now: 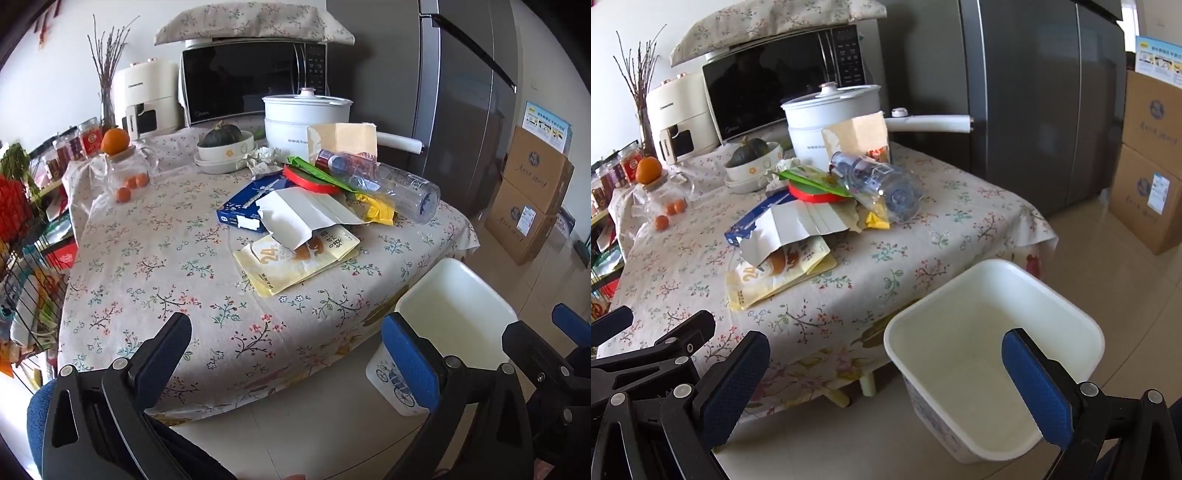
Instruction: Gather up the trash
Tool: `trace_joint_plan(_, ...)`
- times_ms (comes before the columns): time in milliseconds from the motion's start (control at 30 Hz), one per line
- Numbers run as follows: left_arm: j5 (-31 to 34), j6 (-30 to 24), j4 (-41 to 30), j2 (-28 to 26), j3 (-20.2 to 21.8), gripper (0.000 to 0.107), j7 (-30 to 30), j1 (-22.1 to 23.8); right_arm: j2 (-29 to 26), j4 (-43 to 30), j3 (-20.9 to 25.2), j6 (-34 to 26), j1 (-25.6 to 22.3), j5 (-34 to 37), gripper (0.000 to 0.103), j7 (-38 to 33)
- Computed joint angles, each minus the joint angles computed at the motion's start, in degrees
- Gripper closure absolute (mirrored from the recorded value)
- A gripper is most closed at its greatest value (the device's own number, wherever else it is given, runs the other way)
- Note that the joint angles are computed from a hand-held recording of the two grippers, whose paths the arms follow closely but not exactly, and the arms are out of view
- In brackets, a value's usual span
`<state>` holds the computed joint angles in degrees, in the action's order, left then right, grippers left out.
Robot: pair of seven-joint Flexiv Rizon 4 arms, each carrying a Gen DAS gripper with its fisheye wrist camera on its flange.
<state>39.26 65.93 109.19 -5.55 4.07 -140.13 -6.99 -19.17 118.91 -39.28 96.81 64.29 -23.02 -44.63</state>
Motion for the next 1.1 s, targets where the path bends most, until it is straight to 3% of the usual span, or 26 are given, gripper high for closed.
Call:
trace_joint_plan(567,0.5,1.1,0.2,0.2,0.0,0.004,-1.5,0.5,-0.3,-0.4,1.1,0.4,-0.2,-0.3,0.000,-0.6)
trace_joint_plan(700,1.0,1.2,0.1,0.2,0.1,0.004,-1.9,0.4,-0.1,-0.9,4.3,-0.1,-2.7,0.0,0.000,-1.0)
trace_joint_plan(1100,1.1,1.1,0.1,0.2,0.1,0.004,-1.8,0.3,0.1,-0.9,6.1,0.2,-4.3,-1.0,0.000,-0.3)
